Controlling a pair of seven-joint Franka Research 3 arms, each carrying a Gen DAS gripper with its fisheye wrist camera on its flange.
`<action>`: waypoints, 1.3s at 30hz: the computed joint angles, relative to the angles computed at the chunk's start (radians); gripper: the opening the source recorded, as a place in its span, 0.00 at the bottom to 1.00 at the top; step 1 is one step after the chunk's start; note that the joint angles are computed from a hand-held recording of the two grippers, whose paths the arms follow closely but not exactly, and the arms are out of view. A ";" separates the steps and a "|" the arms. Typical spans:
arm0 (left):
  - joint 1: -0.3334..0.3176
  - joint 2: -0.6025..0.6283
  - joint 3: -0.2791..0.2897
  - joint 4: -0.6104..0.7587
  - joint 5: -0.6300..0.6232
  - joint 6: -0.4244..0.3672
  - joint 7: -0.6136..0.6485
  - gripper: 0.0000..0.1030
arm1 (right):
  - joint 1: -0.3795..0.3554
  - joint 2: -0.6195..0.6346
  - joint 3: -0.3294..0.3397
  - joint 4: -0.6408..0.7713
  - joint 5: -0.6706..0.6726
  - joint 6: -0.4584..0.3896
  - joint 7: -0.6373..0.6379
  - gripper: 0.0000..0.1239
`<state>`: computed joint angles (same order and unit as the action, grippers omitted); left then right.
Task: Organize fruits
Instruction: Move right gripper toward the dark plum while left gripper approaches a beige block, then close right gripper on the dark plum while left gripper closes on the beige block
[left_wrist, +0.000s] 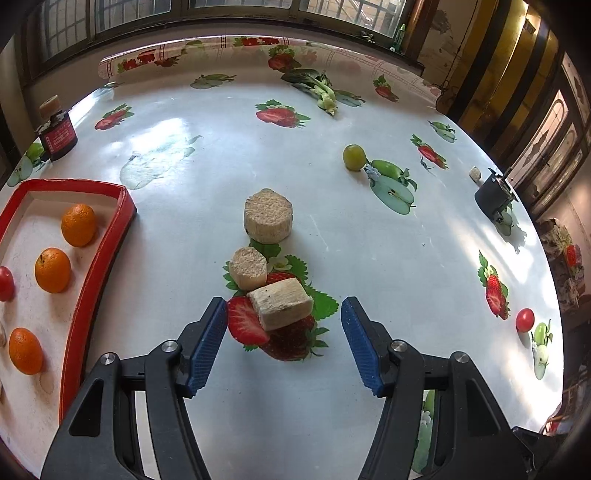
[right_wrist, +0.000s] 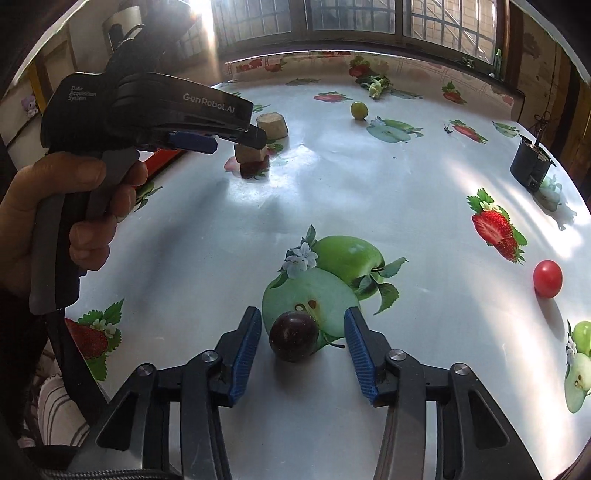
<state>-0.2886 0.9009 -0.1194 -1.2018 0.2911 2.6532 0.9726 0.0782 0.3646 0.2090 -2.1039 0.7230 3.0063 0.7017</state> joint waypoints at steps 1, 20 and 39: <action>0.002 0.021 -0.009 0.031 -0.006 -0.020 0.015 0.58 | -0.022 0.000 0.017 0.011 0.018 -0.029 -0.016 0.23; 0.046 -0.268 -0.020 -0.466 -0.008 0.276 0.007 0.30 | -0.024 -0.043 0.007 0.049 0.268 -0.064 -0.192 0.20; -0.087 -0.530 0.233 -0.833 0.305 0.423 -0.414 0.30 | 0.066 -0.037 0.004 0.100 0.317 -0.114 -0.262 0.20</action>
